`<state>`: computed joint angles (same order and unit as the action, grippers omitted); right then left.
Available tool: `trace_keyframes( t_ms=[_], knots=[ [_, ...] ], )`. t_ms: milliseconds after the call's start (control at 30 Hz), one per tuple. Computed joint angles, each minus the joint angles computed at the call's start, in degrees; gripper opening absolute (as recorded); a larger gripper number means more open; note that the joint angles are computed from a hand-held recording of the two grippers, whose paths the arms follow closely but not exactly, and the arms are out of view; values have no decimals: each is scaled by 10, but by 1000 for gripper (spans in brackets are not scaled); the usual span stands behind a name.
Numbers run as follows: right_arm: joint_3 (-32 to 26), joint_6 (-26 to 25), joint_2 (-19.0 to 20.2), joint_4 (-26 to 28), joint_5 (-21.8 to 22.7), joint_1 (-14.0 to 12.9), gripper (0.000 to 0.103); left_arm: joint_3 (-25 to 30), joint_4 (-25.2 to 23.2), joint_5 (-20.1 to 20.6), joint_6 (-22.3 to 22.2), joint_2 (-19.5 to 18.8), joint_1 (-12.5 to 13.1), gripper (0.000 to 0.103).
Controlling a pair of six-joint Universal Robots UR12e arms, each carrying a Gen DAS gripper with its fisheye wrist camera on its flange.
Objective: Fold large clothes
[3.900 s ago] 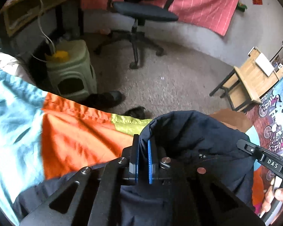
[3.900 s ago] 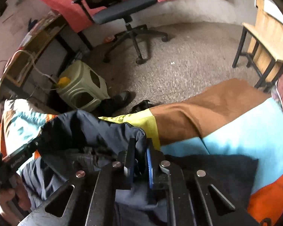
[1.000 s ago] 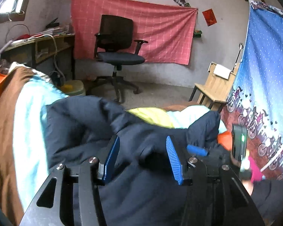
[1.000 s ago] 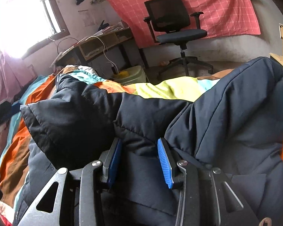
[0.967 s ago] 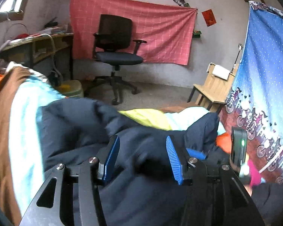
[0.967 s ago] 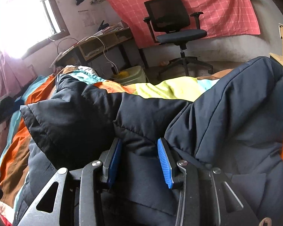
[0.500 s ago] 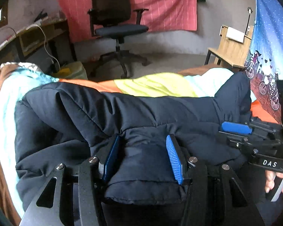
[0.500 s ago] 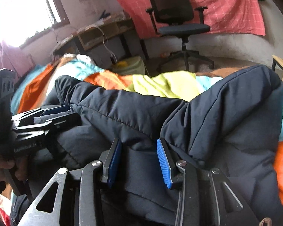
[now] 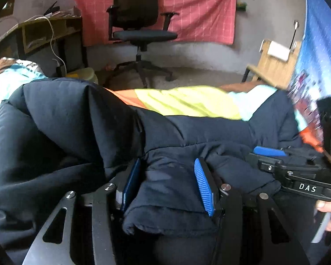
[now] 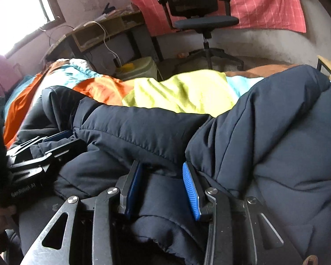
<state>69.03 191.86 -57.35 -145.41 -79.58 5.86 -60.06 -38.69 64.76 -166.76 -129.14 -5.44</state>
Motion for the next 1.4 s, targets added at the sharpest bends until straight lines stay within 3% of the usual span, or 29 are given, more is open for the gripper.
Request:
trace_keyframes(
  t_ms=[100, 200, 333, 467, 567, 733, 900, 967, 1067, 1167, 1233, 1300, 1367, 1400],
  knots=[
    [43, 15, -29, -44, 12, -4, 35, -33, 23, -42, -22, 21, 16, 46],
    [59, -12, -51, -38, -31, 4, 36, -51, 22, -88, -25, 34, 29, 46],
    [54, -47, -56, 2, -63, 14, 36, -57, -9, -44, 51, 47, 23, 46],
    [24, -40, -31, 40, -80, 18, 36, -40, -31, -16, 37, 34, 15, 47],
    [14, -22, -19, 44, -83, 17, 36, -37, -24, 33, 52, 31, 2, 47],
    [25, -20, -34, 35, -86, 19, 36, -67, 8, 32, 47, 47, 4, 47],
    [18, -83, -39, -36, -159, 29, 36, -68, 19, 57, 47, 47, -6, 47],
    [-14, -82, -22, -15, -170, 26, 36, -71, 25, 63, 47, 49, -8, 46],
    [-66, -59, 10, 64, -191, 21, 36, -89, 84, 34, 36, 60, -4, 46],
    [-54, -35, 13, 65, -186, 19, 36, -97, 148, -20, 3, 67, 3, 46],
    [-31, -15, 7, 35, -174, 16, 36, -68, 126, -43, -13, 56, 1, 46],
    [-16, 10, 0, 23, -152, 9, 36, -17, 71, -29, -13, 34, -8, 46],
    [-8, 28, -4, 14, -134, 4, 36, 44, -6, 28, -25, 5, -22, 45],
    [-3, 36, -7, 12, -126, 1, 36, 80, -53, 55, -57, -14, -25, 44]
  ],
)
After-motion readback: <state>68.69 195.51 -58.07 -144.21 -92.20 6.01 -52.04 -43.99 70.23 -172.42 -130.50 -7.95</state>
